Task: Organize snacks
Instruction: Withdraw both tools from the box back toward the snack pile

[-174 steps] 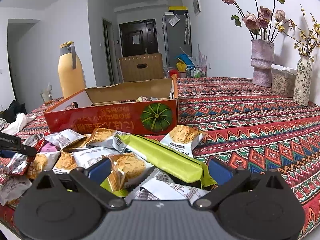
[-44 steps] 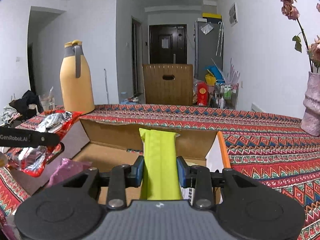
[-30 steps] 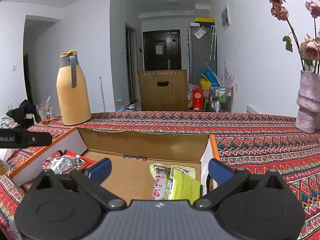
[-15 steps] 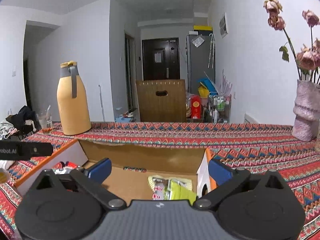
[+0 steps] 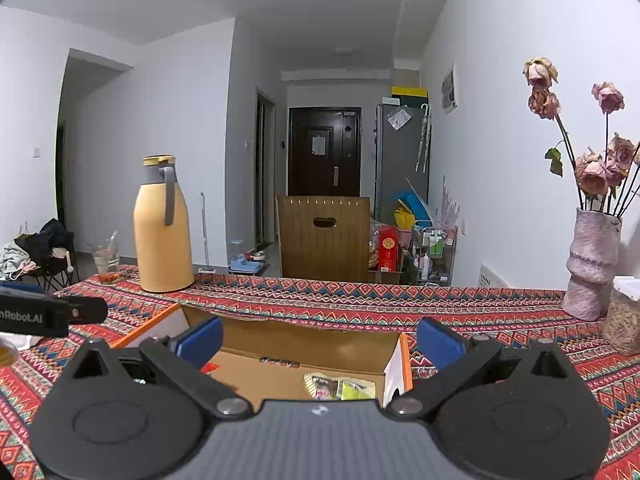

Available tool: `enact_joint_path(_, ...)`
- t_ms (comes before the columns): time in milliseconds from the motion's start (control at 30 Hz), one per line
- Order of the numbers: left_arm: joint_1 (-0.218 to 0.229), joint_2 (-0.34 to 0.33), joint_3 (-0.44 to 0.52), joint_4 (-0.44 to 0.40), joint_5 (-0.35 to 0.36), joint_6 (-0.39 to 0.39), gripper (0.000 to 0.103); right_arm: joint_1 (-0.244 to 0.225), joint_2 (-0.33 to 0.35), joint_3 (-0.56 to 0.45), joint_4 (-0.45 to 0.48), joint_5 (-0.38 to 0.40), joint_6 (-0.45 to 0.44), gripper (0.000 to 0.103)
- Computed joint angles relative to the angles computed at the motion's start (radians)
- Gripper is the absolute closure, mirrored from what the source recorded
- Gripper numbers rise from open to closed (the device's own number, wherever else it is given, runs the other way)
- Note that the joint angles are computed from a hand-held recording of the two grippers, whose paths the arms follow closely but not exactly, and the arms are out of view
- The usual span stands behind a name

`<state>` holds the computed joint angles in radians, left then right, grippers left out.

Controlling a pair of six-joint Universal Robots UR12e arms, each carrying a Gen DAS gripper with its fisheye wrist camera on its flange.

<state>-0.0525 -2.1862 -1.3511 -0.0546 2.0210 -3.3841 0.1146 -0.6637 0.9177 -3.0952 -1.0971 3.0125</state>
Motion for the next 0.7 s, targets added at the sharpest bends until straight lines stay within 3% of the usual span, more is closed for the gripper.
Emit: enact_joint_path(700, -0.034, 0.133, -0.25, 0.038, 0.018, -0.061, 0.0, -0.038, -0.192, 0.386, -0.116, 0.046, -0.006, 0.0)
